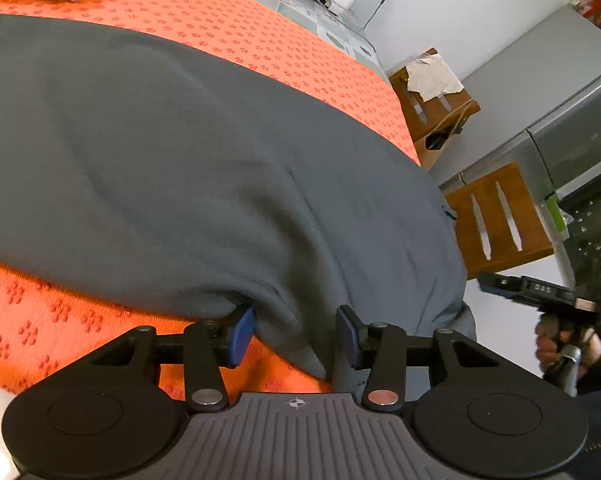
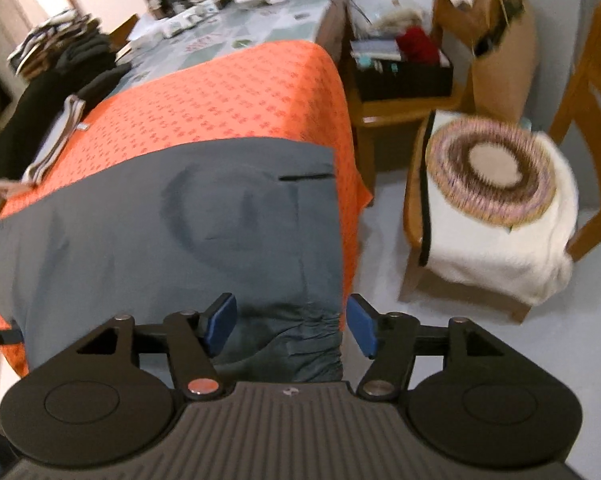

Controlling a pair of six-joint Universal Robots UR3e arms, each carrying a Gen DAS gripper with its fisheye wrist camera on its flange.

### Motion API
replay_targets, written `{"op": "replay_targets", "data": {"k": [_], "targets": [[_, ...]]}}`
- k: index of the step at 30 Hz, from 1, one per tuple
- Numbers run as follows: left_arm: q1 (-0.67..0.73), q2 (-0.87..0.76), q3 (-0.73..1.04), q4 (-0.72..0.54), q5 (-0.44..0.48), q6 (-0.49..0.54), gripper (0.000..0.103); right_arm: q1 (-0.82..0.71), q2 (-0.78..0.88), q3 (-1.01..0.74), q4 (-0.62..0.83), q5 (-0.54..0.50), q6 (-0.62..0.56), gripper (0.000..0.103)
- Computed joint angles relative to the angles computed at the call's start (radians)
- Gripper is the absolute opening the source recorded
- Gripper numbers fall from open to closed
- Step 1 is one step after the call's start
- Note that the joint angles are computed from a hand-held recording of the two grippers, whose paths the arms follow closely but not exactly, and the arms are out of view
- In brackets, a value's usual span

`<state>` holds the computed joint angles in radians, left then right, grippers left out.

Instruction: Fold clothes

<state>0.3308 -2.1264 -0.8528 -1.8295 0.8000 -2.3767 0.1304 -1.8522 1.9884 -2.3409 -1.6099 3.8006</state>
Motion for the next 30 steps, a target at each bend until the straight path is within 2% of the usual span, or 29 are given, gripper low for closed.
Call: {"op": "replay_targets", "data": {"k": [1,3,4,5,7,11,12,14,15,16,17,18,21,23,24,26,27,28,30], "targets": [[0.000,-0.008,0.010,0.001,-0.004,-0.009,0.047,-0.044,-0.024,0.052,-0.036,0.055,-0.008,0.070],[-0.001,-0.024,0.029,0.004,-0.012,-0.027,0.037,-0.138,-0.070,0.152,-0.100,0.168,-0.025,0.079],[-0.002,-0.032,0.039,0.005,-0.016,-0.036,0.028,-0.175,-0.087,0.197,-0.126,0.220,-0.031,0.080],[0.001,-0.036,0.040,0.011,-0.023,-0.044,0.015,-0.206,-0.097,0.234,-0.152,0.260,-0.035,0.080],[0.007,-0.042,0.041,0.024,-0.038,-0.059,0.002,-0.261,-0.106,0.316,-0.227,0.328,-0.031,0.080],[0.031,0.031,-0.100,0.210,-0.104,-0.113,0.002,-0.369,-0.088,0.498,-0.455,0.487,0.038,0.080],[0.034,0.048,-0.128,0.265,-0.116,-0.132,0.002,-0.384,-0.074,0.536,-0.523,0.509,0.068,0.078],[0.031,0.036,-0.099,0.298,-0.122,-0.167,0.002,-0.413,-0.035,0.608,-0.667,0.551,0.126,0.060],[0.030,0.028,-0.083,0.314,-0.124,-0.183,0.002,-0.418,-0.030,0.625,-0.711,0.565,0.137,0.043],[0.024,0.021,-0.061,0.307,-0.118,-0.170,0.002,-0.421,-0.027,0.638,-0.747,0.575,0.147,0.037],[0.018,0.013,-0.039,0.299,-0.112,-0.155,0.002,-0.407,-0.044,0.624,-0.723,0.556,0.141,0.033],[0.015,0.000,0.001,0.248,-0.105,-0.124,0.002,-0.394,-0.061,0.609,-0.698,0.537,0.135,0.024],[0.016,-0.014,0.076,0.109,-0.083,-0.010,0.004,-0.341,-0.123,0.541,-0.600,0.464,0.131,0.014],[0.019,-0.002,0.077,0.069,-0.070,0.052,0.007,-0.288,-0.154,0.473,-0.542,0.399,0.141,0.013],[0.020,0.005,0.073,0.053,-0.067,0.078,0.011,-0.256,-0.162,0.433,-0.518,0.361,0.149,0.012],[0.029,0.023,0.078,0.002,-0.078,0.141,0.033,-0.193,-0.166,0.340,-0.473,0.291,0.164,0.012],[0.034,0.031,0.083,-0.025,-0.083,0.172,0.040,-0.156,-0.153,0.286,-0.462,0.259,0.170,0.012],[0.038,0.030,0.108,-0.060,-0.097,0.197,0.046,-0.102,-0.118,0.220,-0.458,0.211,0.180,0.012],[0.045,0.022,0.167,-0.136,-0.123,0.248,0.050,0.001,-0.035,0.071,-0.415,0.124,0.172,0.012]]}}
